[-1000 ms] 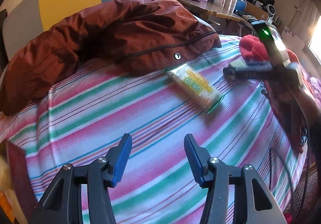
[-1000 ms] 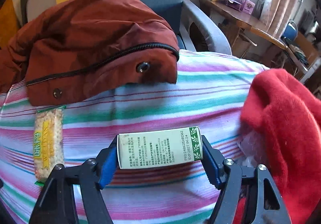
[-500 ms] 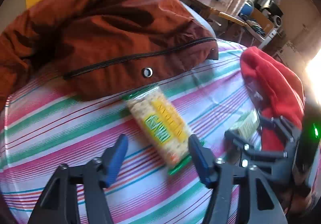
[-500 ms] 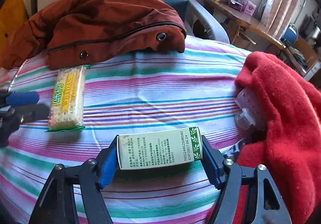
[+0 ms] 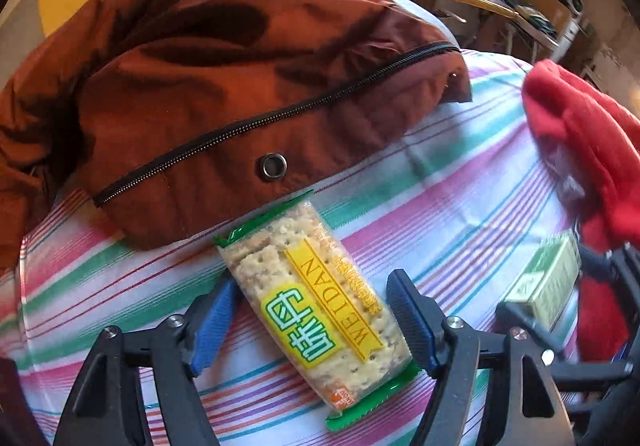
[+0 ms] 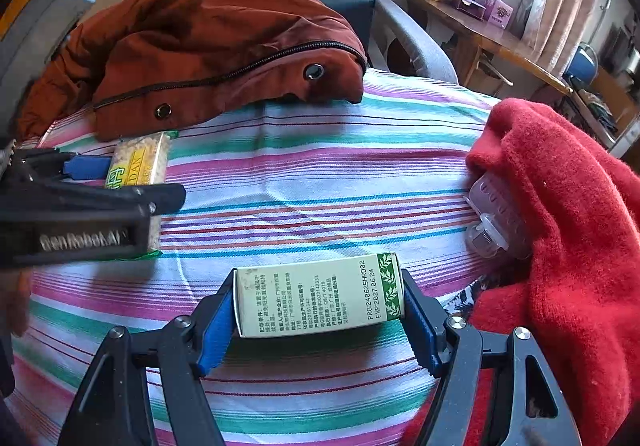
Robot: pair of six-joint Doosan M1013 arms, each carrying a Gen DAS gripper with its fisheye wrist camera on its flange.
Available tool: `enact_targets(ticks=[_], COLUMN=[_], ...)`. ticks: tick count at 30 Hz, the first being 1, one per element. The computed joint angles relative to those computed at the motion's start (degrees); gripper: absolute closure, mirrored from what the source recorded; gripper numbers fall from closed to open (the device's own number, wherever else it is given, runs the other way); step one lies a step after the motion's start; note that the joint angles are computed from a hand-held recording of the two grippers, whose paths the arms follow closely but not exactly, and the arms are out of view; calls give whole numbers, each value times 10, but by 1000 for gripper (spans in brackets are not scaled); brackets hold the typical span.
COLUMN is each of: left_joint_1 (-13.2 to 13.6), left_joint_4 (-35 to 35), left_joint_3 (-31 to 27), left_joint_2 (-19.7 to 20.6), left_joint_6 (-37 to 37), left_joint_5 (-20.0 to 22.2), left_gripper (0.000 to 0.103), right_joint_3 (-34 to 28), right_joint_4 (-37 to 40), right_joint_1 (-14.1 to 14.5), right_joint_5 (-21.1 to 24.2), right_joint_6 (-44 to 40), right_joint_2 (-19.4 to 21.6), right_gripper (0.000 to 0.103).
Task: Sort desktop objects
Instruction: 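Grasp the WEIDAN cracker packet with the left tool while the right tool grasps the green-white box, then carry the WEIDAN packet and green-white box toward the gold tray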
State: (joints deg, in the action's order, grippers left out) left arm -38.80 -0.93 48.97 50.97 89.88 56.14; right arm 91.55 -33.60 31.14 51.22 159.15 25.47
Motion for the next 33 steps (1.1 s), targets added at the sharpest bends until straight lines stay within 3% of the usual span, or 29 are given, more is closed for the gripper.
enact_targets(ticks=[1, 4, 12, 19, 33], left_joint_1=[2, 11, 39, 54, 71], left_joint_4=[1, -17, -20, -17, -24], left_joint_3=[6, 20, 169, 287, 415], left_joint_2=[-4, -13, -95, -165, -243], left_joint_6=[-1, 13, 37, 50, 63], left_joint_5=[-7, -7, -79, -131, -220], left_gripper=[46, 52, 52, 52, 52], right_joint_3=[-1, -3, -14, -37, -110], right_joint_4=[-3, -8, -5, 45, 134], right_joint_1=[1, 3, 12, 22, 68], right_joint_5=[2, -1, -21, -46, -10], right_joint_6=[-1, -5, -37, -69, -158], right_joint_2=[1, 2, 11, 23, 62], right_gripper=[30, 30, 30, 30, 30])
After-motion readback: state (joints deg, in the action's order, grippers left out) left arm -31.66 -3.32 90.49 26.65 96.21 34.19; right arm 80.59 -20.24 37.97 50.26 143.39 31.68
